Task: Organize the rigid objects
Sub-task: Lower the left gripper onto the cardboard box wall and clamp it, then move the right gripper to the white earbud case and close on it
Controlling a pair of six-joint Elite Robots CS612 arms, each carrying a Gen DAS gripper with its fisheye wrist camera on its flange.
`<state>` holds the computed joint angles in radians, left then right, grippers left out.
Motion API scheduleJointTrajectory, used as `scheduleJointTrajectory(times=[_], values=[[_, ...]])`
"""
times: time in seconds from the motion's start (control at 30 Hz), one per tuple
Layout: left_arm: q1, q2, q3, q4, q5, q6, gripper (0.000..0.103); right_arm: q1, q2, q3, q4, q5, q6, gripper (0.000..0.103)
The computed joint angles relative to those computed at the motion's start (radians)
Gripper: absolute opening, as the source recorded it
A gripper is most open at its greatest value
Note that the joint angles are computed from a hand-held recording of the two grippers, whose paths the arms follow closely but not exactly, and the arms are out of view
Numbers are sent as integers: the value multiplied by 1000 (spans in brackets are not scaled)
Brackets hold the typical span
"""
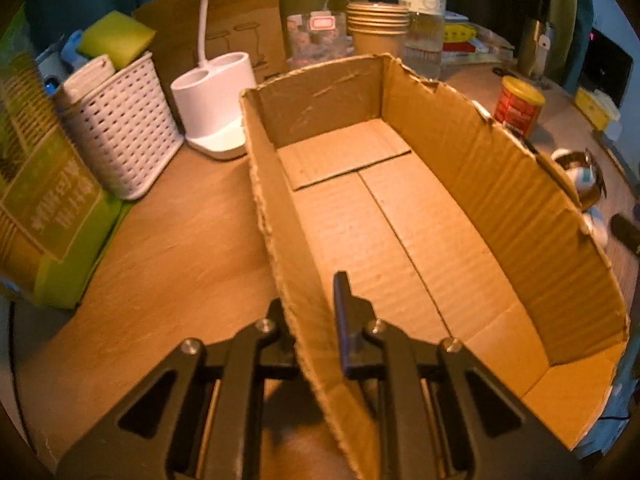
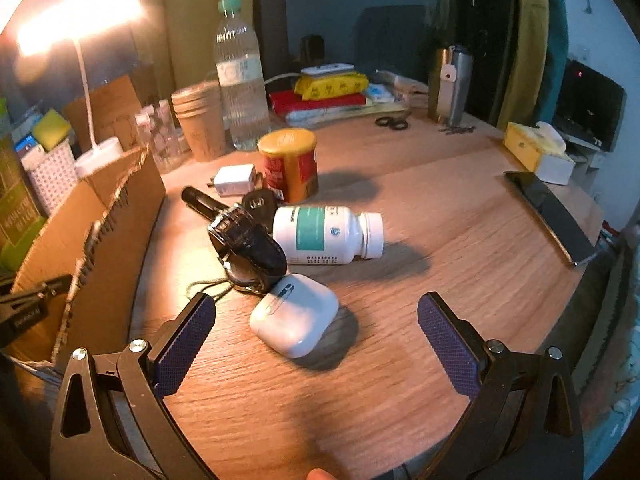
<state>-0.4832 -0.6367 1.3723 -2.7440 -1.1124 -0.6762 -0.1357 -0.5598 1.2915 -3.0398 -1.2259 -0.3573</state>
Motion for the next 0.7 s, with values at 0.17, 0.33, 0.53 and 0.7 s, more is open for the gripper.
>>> scheduleJointTrajectory(times=[0.17,0.33,0.53,0.7], values=[[15,28,-19,-92,-69,-2,13,7,19,-32,33,-25,-23,102],[20,36,-12,-178,-103,-34,14,13,32,-51,48,-45,-61,100],[24,41,-4,-232,-110,-60,14,20,41,-65,66,-72,-83,94],[24,41,0,-242,-117,-65,14,24,45,-70,84,-85,-85,86]])
